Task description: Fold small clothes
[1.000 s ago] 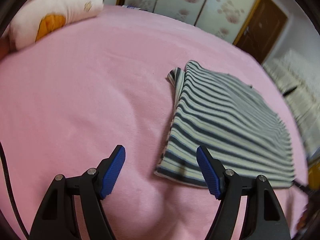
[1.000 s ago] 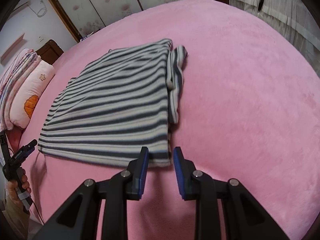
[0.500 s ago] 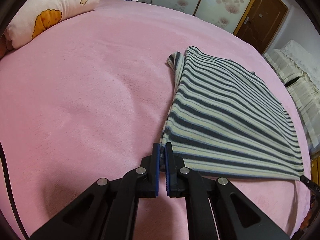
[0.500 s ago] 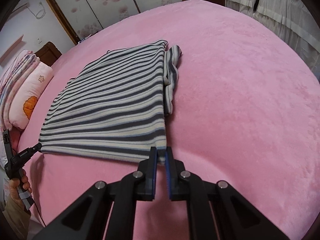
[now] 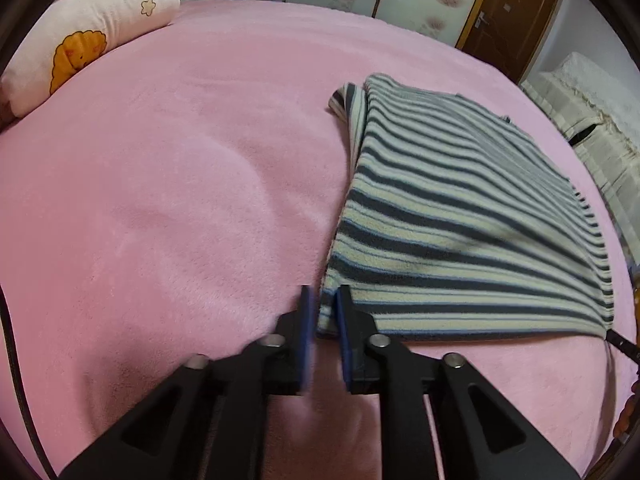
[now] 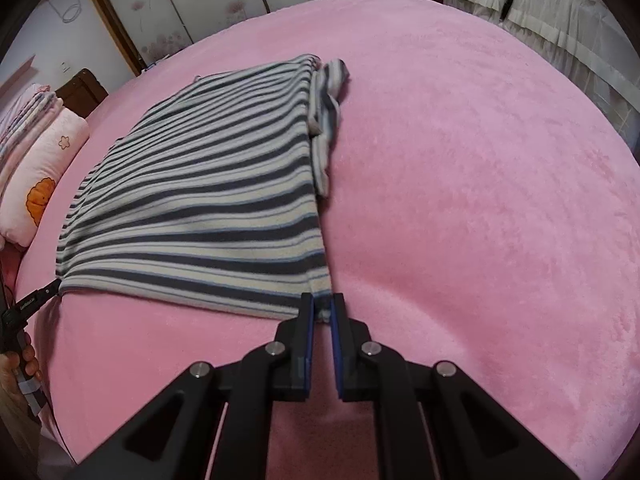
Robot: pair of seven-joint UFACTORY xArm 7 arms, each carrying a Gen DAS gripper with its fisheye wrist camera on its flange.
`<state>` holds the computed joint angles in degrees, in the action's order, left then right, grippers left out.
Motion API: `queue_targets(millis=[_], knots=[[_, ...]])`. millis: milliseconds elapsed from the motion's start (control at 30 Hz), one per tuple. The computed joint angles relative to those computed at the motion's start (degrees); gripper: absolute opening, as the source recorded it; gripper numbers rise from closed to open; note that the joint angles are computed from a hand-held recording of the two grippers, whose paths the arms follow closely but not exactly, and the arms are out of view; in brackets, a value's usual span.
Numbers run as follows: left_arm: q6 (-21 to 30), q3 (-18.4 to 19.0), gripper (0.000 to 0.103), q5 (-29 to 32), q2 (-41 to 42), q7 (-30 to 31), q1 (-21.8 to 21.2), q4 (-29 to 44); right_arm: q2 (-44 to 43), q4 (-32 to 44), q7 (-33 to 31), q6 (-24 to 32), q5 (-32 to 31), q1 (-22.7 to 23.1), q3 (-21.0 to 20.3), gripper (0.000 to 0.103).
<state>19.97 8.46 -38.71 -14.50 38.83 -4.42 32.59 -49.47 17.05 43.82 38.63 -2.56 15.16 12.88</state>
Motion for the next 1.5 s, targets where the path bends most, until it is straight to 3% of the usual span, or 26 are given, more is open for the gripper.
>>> queue_targets(millis=[67, 100, 233, 400, 533, 600, 800, 1000, 1100, 1133, 1167, 1200, 1233, 1267, 1500], knots=[[-1.60, -1.59, 0.051, 2.83, -1.28, -4.44, 1.64, -0.96, -1.06, 0.71, 1.16, 1.98, -0.52, -0.54, 1.06, 0.021], [-2.12, -2.35, 0.055, 4.73, -2.70, -7.35, 2.63, -1.84, -1.73, 1.12, 1.99, 3.18, -0.95, -0.86, 1.79, 0.023], [2.87, 1.17, 0.055, 3.95, -11.03, -11.11, 0.60, -5.02, -6.57, 1.12, 5.22, 5.72, -0.43, 0.62, 2.99, 0.024], [12.58, 4.75, 0.055, -1.93, -15.77, -10.85, -4.87, -7.37, -5.52, -1.11, 7.02, -1.43, 6.83, 7.49, 0.69, 0.024], [12.97, 2.71, 0.054, -7.04, -13.73, -10.23, -7.88, -8.06, 2.99, -1.03, 7.76, -10.67, 10.52, 10.63, 0.26, 0.024], [10.31, 1.44, 0.054, -11.21, -13.16, -8.67, -9.92, -8.52, 7.04, -0.29, 8.33, -14.58, 11.11, 11.22, 0.41, 0.024], [4.41, -0.89, 0.054, -21.00, -8.29, -4.42, -14.67, -6.05, 16.49, 1.98, 13.45, -25.55, 9.37, 8.67, 3.04, 0.024], [4.70, -3.01, 0.054, -27.70, -4.19, -2.88, -13.65, -2.64, 21.38, 3.65, 18.57, -31.02, 7.14, 5.80, 4.42, 0.024], [3.91, -5.16, 0.054, -26.57, -2.87, -4.88, -11.78, -1.91, 22.54, 3.66, 20.66, -32.35, 6.29, 5.08, 4.69, 0.024], [3.22, -5.69, 0.048, -24.55, -2.25, -7.23, -11.79, -1.72, 23.10, 3.64, 21.61, -32.97, 6.00, 4.52, 5.14, 0.024], [1.99, -8.09, 0.027, -20.12, -1.62, -11.72, -10.03, -1.70, 23.08, 3.31, 22.06, -33.46, 5.77, 4.50, 5.07, 0.024], [1.70, -8.70, 0.017, -16.68, -1.36, -14.35, -9.41, -1.75, 23.03, 3.43, 22.99, -33.09, 5.09, 3.53, 6.05, 0.022], [2.25, -8.45, 0.010, -15.02, -1.10, -15.44, -9.41, -1.58, 22.72, 3.67, 24.11, -32.08, 4.09, 2.18, 7.33, 0.010], [2.30, -8.07, 0.008, -14.69, -1.17, -15.89, -9.72, -1.68, 22.14, 3.44, 24.52, -31.42, 3.54, 2.13, 7.34, 0.005], [2.78, -7.35, 0.004, -6.35, -4.38, -20.30, -10.38, -3.65, 17.22, 1.84, 28.53, -28.49, 1.02, 2.65, 8.97, 0.003]])
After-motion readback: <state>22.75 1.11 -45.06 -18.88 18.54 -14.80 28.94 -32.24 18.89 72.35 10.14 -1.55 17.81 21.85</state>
